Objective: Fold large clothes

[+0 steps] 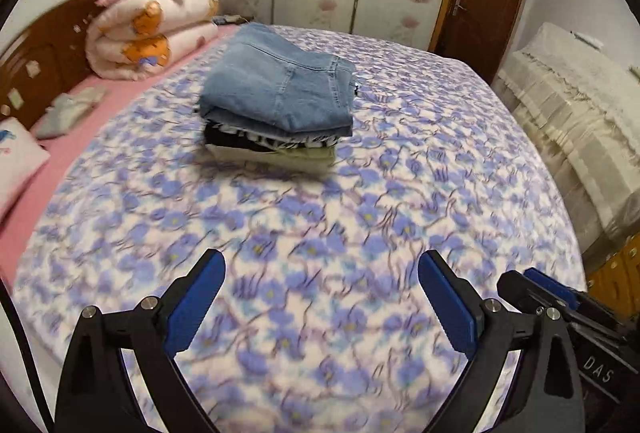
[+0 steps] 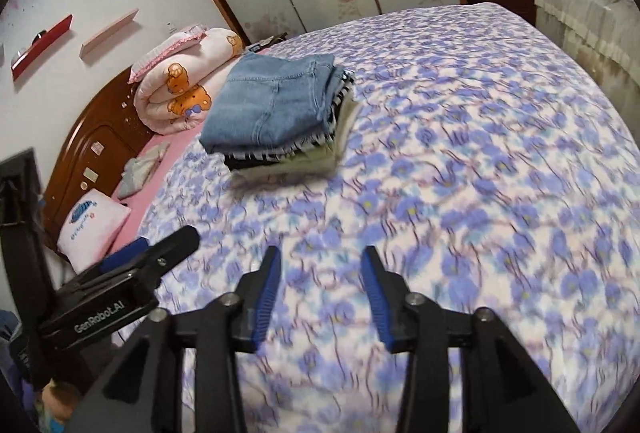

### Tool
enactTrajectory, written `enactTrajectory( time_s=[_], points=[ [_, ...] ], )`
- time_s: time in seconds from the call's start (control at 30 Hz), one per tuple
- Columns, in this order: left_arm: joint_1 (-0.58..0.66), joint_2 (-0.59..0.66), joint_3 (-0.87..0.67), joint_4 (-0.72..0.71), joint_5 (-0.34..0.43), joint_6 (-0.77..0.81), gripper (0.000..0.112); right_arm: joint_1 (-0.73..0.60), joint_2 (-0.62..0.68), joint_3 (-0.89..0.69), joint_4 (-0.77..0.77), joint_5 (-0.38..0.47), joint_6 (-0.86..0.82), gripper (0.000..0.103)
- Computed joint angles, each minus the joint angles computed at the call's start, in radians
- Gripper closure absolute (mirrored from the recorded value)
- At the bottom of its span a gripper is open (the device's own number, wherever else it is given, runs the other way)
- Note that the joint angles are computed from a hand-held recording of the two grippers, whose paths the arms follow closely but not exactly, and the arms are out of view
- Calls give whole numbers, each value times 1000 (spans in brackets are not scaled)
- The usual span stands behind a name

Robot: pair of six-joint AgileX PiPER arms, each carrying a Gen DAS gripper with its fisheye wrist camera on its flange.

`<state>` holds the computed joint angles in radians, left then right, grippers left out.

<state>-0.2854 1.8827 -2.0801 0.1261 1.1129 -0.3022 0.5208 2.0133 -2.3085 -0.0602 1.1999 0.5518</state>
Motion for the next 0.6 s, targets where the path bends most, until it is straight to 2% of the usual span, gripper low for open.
enactTrajectory(
  time_s=[0.07, 0.17, 0.3, 0.6],
  points=[
    [-39, -103, 145, 54, -46, -43, 16, 51, -100, 157, -78, -38, 56, 54],
    [-79, -201, 277, 80, -64, -75, 16, 138, -214, 326, -205, -61, 171, 53],
    [-164, -320, 468, 205, -93, -202, 16, 224, -295, 454, -331, -46, 300, 52],
    [-231, -384, 586, 261, -78, -265, 16, 282, -381, 614, -377, -54, 404, 52]
  ],
)
